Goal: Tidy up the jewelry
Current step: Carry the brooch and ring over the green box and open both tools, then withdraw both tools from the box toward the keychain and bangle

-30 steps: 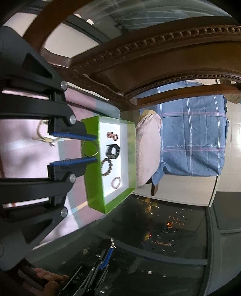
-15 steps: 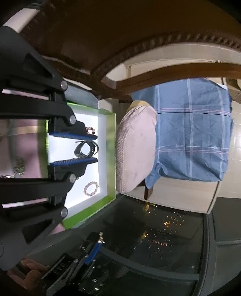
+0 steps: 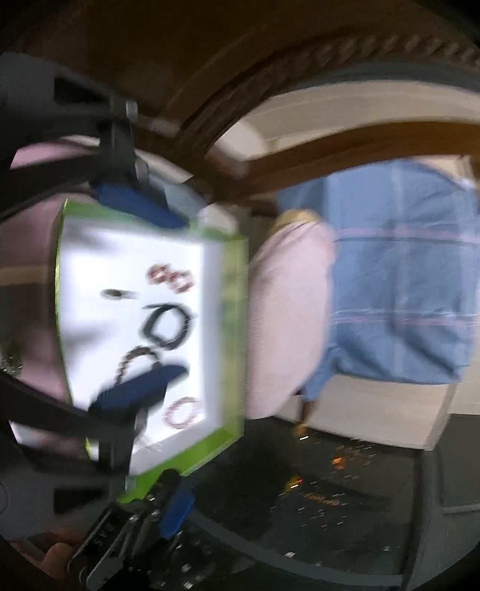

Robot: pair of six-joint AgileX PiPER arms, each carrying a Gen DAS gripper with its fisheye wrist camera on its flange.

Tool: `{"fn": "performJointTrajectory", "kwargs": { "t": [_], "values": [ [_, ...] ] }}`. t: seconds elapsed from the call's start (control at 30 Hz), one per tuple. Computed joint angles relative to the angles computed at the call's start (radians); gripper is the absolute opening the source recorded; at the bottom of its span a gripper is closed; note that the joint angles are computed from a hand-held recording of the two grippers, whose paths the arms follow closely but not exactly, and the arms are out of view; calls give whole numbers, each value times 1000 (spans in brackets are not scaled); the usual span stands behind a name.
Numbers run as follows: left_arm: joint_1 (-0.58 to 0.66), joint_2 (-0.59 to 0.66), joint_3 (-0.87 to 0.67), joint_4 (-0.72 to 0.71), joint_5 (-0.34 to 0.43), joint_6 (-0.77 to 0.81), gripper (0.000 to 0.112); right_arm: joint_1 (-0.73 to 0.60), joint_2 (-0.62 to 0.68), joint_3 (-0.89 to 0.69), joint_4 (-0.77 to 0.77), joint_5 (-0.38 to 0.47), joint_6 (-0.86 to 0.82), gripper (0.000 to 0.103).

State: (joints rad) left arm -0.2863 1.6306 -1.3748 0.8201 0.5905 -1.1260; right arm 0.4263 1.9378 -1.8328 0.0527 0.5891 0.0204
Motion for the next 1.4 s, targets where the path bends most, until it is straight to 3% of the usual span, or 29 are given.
{"fn": "performJointTrajectory", "kwargs": {
  "t": [0.1,0.2,0.27,0.33,0.4,0.5,0.6,0.67,0.73,0.8,0.97,1.4],
  "values": [
    [-12,-110,49,76,-19,-64,81,-14,-107,100,27,-99,-12,58],
    [-86,-286,170,323,26,-272,94,-34,-273,277,33,-270,-6,72],
    [-150,-384,250,431,81,-348,98,-65,-385,388,187,-341,-144,75],
    [-251,-473,324,501,187,-391,99,-88,-464,463,286,-375,-234,83],
    [-332,-517,368,532,273,-435,99,-109,-544,535,358,-394,-303,85],
    [-436,-566,435,537,355,-482,99,-139,-624,616,477,-399,-431,85],
    [-519,-577,508,531,430,-534,99,-153,-682,690,462,-369,-405,85],
    [-526,-568,518,450,428,-520,99,-138,-714,748,401,-359,-336,85],
    [-497,-569,538,414,369,-529,99,-108,-736,806,314,-378,-253,85],
    [-500,-567,546,409,369,-526,99,-65,-735,820,183,-343,-144,85],
    [-478,-559,556,392,355,-505,99,22,-748,846,-43,-381,1,85],
    [-484,-568,551,345,367,-463,99,12,-724,824,63,-362,-97,85]
  ]
}}
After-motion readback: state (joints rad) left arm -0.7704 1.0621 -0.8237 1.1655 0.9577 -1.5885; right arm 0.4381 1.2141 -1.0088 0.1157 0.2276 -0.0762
